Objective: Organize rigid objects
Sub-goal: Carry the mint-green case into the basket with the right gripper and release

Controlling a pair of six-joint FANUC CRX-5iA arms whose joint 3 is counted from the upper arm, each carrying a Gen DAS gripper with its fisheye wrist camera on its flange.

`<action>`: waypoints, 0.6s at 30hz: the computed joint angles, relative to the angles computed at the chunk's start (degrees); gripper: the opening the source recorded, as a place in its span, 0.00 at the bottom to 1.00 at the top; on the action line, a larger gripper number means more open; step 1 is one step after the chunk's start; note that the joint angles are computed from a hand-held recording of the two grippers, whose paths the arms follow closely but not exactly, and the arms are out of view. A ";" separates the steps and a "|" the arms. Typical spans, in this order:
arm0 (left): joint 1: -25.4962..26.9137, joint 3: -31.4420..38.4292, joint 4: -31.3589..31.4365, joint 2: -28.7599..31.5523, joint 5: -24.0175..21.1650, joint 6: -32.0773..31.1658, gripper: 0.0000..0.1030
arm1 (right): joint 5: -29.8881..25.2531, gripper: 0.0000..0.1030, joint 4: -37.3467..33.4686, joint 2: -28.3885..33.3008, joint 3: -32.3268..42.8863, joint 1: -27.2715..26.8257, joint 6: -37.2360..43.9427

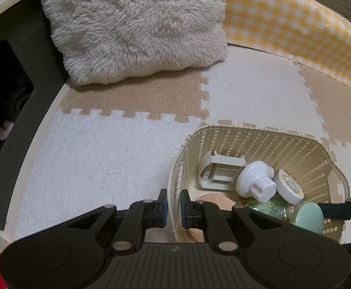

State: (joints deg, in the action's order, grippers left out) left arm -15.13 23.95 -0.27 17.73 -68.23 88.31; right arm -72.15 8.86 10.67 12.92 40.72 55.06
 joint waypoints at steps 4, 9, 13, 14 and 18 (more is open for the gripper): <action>0.01 -0.06 0.01 -0.03 0.05 -0.01 0.10 | 0.21 0.50 -0.09 -0.22 -0.36 0.08 -0.17; 0.05 -0.06 0.05 -0.01 0.06 -0.07 0.10 | 0.31 0.50 -0.47 -0.28 -0.37 -0.04 -0.36; 0.05 -0.06 0.05 -0.01 0.06 -0.07 0.10 | 0.36 0.50 -0.63 -0.36 -0.40 -0.08 -0.36; 0.05 -0.06 0.05 -0.01 0.06 -0.07 0.10 | 0.41 0.50 -0.64 -0.37 -0.41 -0.08 -0.42; 0.06 -0.05 0.03 -0.01 0.07 -0.10 0.10 | 0.58 0.50 -0.92 -0.48 -0.47 -0.19 -0.49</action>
